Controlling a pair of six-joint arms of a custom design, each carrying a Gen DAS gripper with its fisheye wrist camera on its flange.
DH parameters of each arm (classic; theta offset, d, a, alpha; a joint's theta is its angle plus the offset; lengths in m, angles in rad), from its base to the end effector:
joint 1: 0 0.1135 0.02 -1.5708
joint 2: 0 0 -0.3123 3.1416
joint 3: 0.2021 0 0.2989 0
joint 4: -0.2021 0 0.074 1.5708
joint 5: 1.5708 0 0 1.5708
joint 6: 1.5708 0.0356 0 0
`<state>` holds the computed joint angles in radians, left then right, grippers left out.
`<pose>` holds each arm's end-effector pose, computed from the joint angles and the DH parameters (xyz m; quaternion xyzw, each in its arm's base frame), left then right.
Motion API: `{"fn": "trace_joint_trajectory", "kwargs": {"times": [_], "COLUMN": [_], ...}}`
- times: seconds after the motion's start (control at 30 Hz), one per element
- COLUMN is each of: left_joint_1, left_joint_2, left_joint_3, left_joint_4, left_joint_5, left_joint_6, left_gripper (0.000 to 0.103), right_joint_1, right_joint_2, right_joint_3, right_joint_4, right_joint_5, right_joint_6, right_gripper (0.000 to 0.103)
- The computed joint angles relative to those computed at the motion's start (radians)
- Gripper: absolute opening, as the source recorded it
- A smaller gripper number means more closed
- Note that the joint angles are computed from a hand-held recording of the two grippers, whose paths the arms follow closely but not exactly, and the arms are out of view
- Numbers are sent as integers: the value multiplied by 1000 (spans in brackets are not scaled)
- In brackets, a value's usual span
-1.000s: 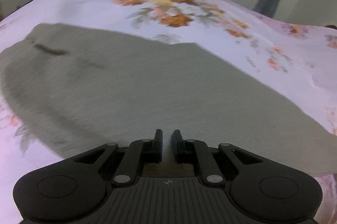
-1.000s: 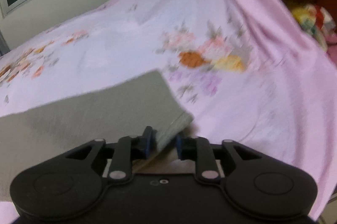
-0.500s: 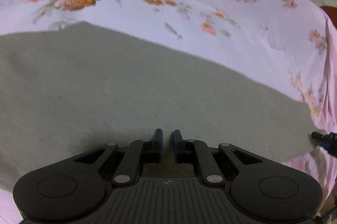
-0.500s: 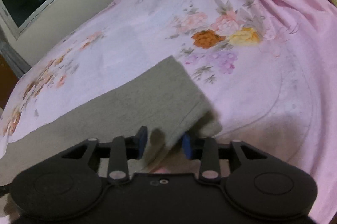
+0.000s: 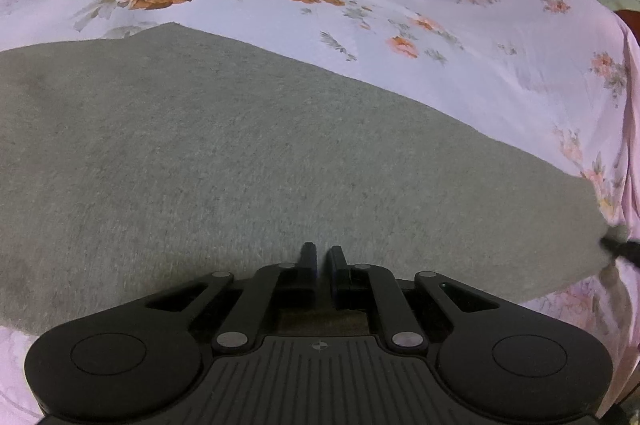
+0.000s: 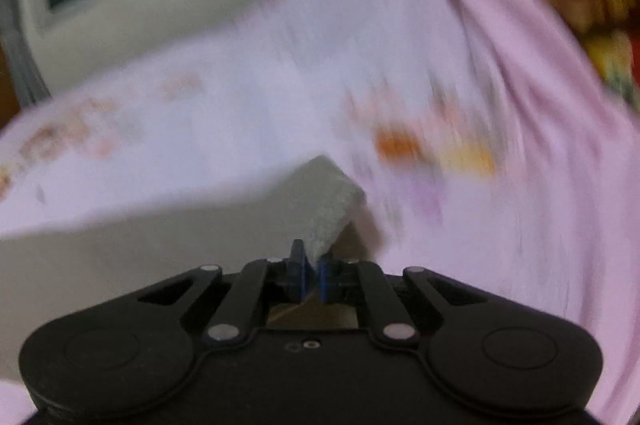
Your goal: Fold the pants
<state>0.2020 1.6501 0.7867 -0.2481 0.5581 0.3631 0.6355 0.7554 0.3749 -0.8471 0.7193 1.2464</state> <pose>0.3240 0.0471 0.1479 0.1378 0.9280 -0.1966 0.2849 0.1111 0.0528 0.1797 0.3347 0.8615 -0.0751 0.3744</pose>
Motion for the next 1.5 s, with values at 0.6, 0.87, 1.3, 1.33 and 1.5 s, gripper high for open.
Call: {"fn": "trace_joint_trajectory", "kwargs": {"times": [0.6,0.87,1.3,1.33,1.5], "left_joint_1": [-277,-308,-41,-19,55], "left_joint_2": [52,201,-10,-22,-63], "left_joint_3": [104,194,-55,-64,-77], "left_joint_4": [82,172,78,61,-7], "left_joint_5": [-106,-134,50,61,91], "left_joint_6": [-157,-212,32,46,93], "left_gripper": [8,7,4,4,4], "right_joint_1": [59,-72,117,133,194], "right_joint_2": [526,759,577,557,444], "right_joint_3": [265,356,232,225,186], "right_joint_4": [524,654,433,398,205], "right_joint_5": [-140,-210,-75,-65,-21], "right_joint_6": [-330,-540,-323,-292,-129], "right_gripper": [40,32,26,26,26]}}
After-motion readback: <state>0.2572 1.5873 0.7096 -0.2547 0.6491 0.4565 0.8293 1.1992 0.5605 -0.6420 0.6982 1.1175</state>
